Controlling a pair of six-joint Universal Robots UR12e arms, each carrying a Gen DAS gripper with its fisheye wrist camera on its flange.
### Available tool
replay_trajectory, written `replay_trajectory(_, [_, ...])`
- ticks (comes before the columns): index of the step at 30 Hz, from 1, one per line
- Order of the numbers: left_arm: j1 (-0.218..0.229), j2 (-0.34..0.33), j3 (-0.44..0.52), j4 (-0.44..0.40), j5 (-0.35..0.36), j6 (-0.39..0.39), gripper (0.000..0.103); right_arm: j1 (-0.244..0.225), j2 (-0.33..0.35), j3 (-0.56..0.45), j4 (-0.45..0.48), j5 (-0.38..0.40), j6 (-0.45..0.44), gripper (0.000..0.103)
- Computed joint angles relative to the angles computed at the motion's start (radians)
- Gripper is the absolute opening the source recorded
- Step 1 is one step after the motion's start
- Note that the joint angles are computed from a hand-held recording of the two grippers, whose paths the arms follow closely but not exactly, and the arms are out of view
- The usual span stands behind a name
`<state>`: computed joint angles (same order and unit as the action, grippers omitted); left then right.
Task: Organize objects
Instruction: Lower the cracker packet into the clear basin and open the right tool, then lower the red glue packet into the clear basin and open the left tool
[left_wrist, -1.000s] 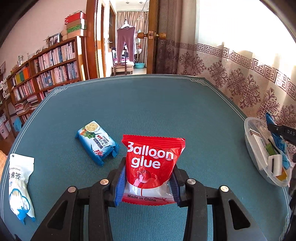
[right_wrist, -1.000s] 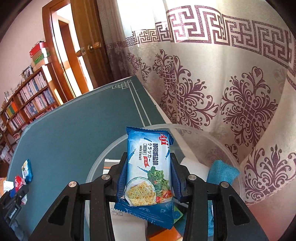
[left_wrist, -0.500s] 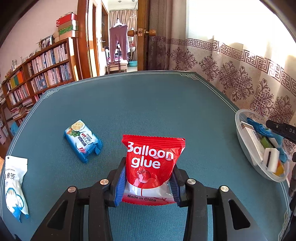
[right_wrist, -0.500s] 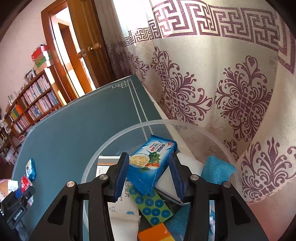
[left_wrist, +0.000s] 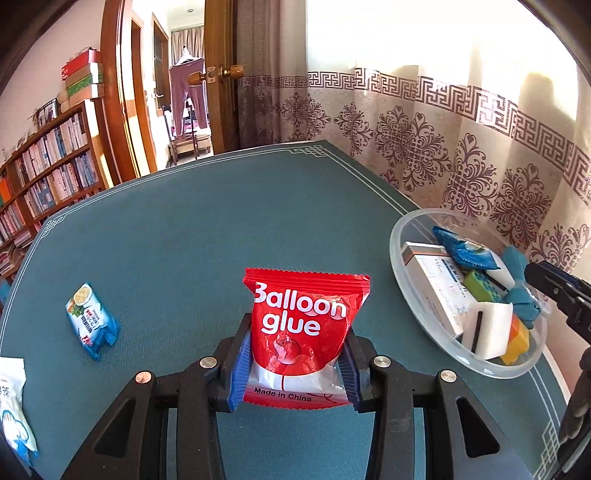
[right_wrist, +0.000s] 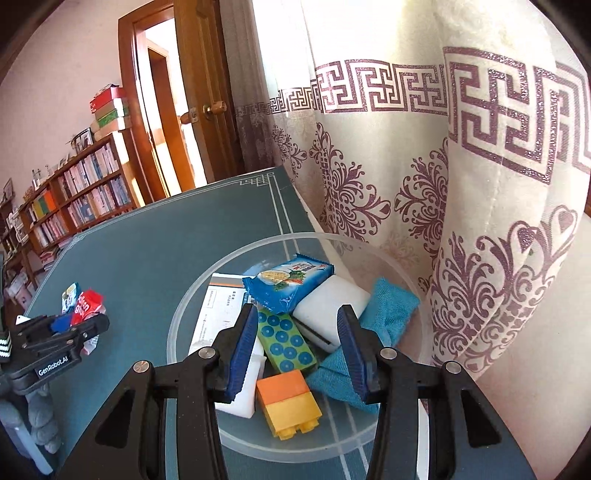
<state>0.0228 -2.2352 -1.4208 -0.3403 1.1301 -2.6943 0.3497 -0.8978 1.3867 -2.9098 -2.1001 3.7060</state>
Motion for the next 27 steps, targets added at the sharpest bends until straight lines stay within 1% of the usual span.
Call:
replay_trajectory(4, [-0.024,-0.007,0.025,-0.03,-0.022,0.028,0.044,0.003,-0.009,0.025,-0.03,-0.001,-0.012,0.047])
replay_trajectory(9, [-0.054,-0.027,0.079,-0.108,-0.05,0.056,0.044,0.008,-0.013,0.045,-0.085,-0.029,-0.037,0.047])
replay_trajectory(12, [-0.073,-0.038,0.103,-0.125,-0.052,0.071,0.044,0.005,-0.018,0.055,-0.107,-0.014,-0.035,0.047])
replay_trajectory(17, [-0.096,-0.058,0.139,-0.157,-0.055,0.107,0.044,0.0,-0.014,0.058,-0.098,0.006,-0.033,0.047])
replay_trajectory(21, [-0.11,-0.076,0.173,-0.197,-0.058,0.115,0.044,-0.008,-0.012,0.059,-0.086,0.032,-0.014,0.047])
replay_trajectory(26, [-0.124,-0.09,0.199,-0.202,-0.066,0.121,0.044,-0.012,-0.014,0.063,-0.093,0.033,0.005,0.047])
replay_trajectory(27, [-0.126,-0.093,0.208,-0.216,-0.073,0.124,0.045,-0.012,-0.013,0.062,-0.092,0.033,0.007,0.047])
